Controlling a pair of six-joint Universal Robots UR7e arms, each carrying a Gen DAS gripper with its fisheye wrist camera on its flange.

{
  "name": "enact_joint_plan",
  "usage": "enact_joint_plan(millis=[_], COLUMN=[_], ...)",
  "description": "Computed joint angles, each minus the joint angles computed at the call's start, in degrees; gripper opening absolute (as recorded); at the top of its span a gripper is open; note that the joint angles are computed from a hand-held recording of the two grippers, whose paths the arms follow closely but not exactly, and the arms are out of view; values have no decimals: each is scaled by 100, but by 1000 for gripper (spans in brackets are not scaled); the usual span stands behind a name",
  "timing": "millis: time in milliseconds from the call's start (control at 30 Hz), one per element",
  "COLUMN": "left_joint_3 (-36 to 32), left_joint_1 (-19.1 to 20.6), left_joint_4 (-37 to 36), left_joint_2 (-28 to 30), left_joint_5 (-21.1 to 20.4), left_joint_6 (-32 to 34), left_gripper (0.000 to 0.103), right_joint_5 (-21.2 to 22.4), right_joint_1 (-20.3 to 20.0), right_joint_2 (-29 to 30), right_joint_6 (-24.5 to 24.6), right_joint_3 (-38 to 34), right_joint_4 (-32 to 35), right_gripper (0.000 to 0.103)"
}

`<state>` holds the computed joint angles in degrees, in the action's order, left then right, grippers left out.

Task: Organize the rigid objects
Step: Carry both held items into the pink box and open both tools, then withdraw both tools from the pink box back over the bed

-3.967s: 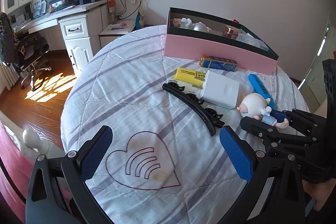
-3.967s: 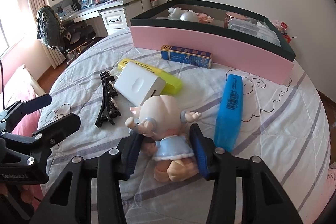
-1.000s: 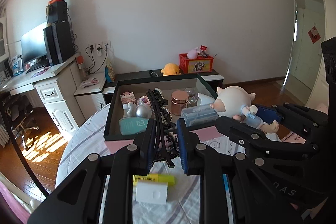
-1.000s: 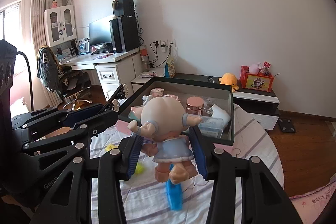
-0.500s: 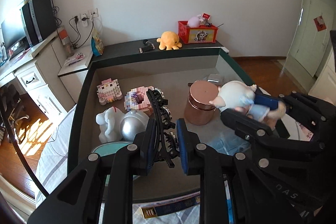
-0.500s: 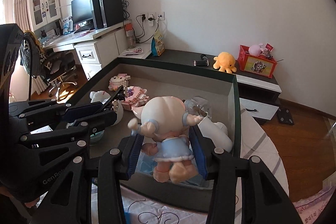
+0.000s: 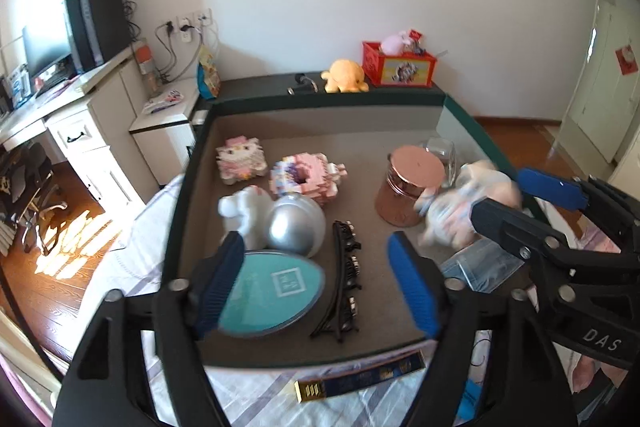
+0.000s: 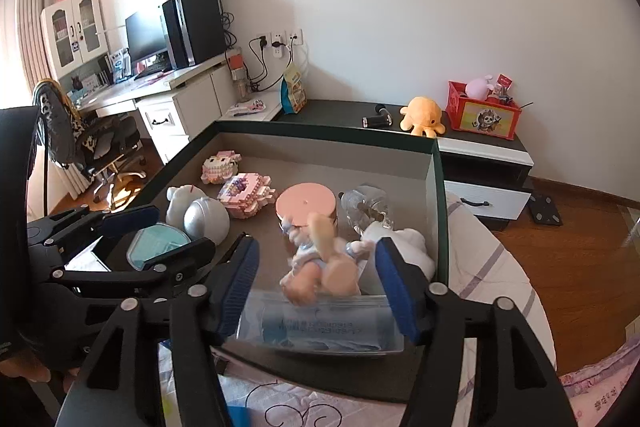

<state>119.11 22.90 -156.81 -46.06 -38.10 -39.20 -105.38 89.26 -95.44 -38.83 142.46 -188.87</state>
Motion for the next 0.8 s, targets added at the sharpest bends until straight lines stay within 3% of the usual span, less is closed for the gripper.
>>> enact_joint_plan(millis=[100,233,333,433,533,667,800], left_joint_3=[312,685,963,1065,980,809,714], left_joint_1=[-290,-856,-1399,-1985,-2524,-3170,-3698], left_joint_4=[27,675,1433,2824,4418,6015,6862], left_joint_2=[-305,-784,-1200,-1611,-1919,-2124,-2233], left_joint_5=[234,579,881,1167,1230,1083,814], left_joint_6=[-245,-943,-1735,-2918,-4181,-5568,-6447], left_gripper=[91,95,99,102,103,103,103], right_joint_5=[34,45,-14,-143,-600,-1209,-2156], right_joint_1=[119,407,717,1121,1730,2544,3674], right_joint_2=[-323,-893,-1449,-2065,-2499,-3113,-3363], right_joint_6=[36,181,333,484,615,1002,1594], right_joint_3=[165,427,690,961,1191,1371,1431], right_joint_4=[62,305,480,675,674,1025,1314], right_gripper=[78,80,80,81,82,83,83])
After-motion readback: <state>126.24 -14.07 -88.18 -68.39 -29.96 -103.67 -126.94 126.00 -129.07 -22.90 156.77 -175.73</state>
